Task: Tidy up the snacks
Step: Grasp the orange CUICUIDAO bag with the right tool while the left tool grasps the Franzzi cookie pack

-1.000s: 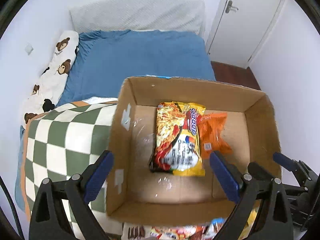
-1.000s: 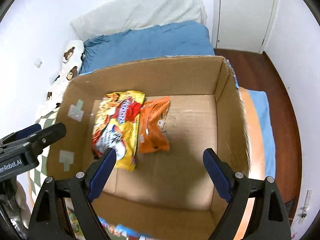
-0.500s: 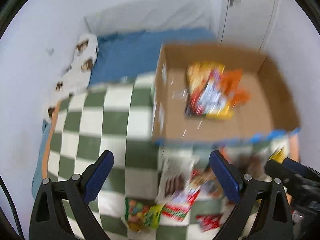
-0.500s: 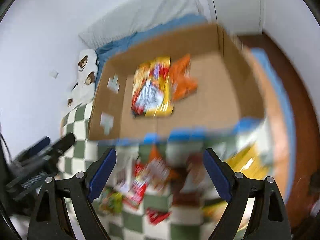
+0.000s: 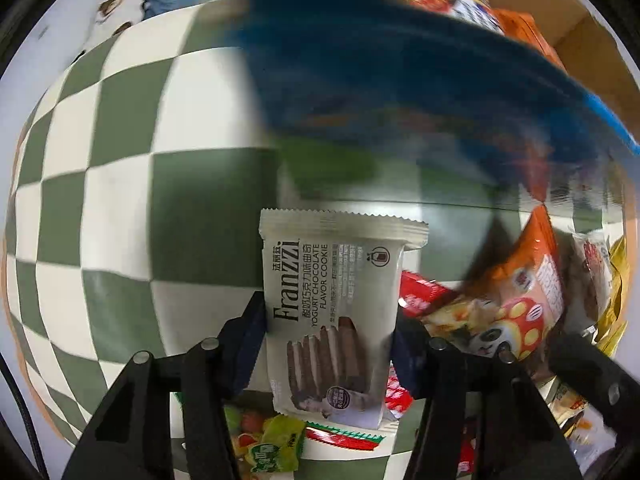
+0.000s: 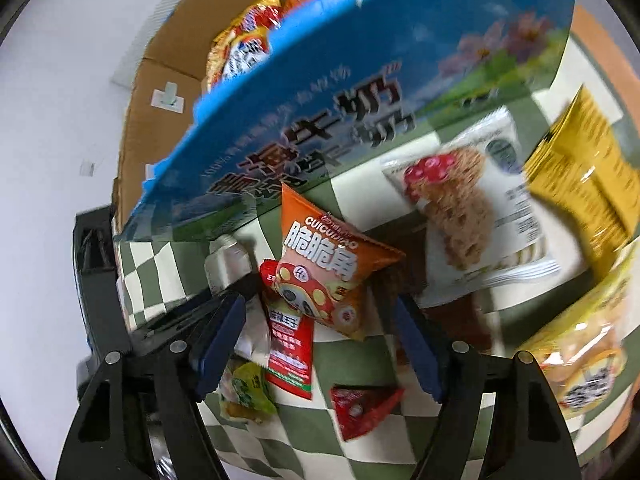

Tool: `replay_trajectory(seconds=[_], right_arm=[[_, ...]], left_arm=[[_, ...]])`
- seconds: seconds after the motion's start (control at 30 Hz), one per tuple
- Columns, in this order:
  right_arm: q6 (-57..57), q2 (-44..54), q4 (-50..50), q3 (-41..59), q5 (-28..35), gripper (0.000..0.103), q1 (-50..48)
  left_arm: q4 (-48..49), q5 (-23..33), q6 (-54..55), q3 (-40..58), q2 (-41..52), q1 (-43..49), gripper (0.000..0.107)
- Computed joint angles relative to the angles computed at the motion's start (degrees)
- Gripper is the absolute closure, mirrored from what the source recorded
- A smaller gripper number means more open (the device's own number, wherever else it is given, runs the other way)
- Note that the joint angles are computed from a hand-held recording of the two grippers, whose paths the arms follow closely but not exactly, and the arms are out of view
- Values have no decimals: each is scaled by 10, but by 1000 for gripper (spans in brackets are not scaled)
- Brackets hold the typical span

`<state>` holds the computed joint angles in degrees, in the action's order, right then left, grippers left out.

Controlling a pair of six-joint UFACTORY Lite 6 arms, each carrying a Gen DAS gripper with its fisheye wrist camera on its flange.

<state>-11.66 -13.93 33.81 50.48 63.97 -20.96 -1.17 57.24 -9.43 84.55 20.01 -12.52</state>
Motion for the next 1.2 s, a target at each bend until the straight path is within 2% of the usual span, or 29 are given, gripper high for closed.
replay_trajectory(seconds=[0.1, 0.2, 0.27, 0.33, 0.43, 0.53, 0.7, 0.73, 0.83, 1.0, 1.07, 1.2], right_arm=[[36, 20, 16, -12, -37, 25, 30], [101, 51, 0, -23, -100, 25, 87], [133, 80, -13, -21, -129, 38, 119], [146, 95, -37, -14, -144, 44, 147], [107, 108, -81, 12, -120, 48, 178], [29, 115, -136, 37, -50, 50, 206], [-50, 105, -204, 27, 21, 49, 231], [-52, 98, -206, 22, 21, 45, 231], [-26, 70, -197, 9, 5, 30, 219], [80, -34, -207, -37, -36, 28, 224], [140, -78, -221, -66, -61, 28, 255], [255, -69, -269, -100, -113, 28, 338]], left_arm=[[5, -16, -20, -64, -47, 22, 54], [4, -26, -30, -103, -70, 35, 54], [4, -31, -31, -124, -83, 39, 54], [8, -35, -32, -140, -100, 35, 54], [5, -38, -23, -173, -127, 29, 54], [2, -41, -20, -191, -136, 14, 54], [23, -60, -42, -246, -170, -23, 53], [31, -63, -51, -248, -167, -29, 51], [18, -69, -64, -223, -130, -40, 50], [-27, -75, -35, -223, -116, -7, 46], [-34, -78, -32, -223, -113, -5, 46], [-30, -92, -32, -257, -144, 1, 49]])
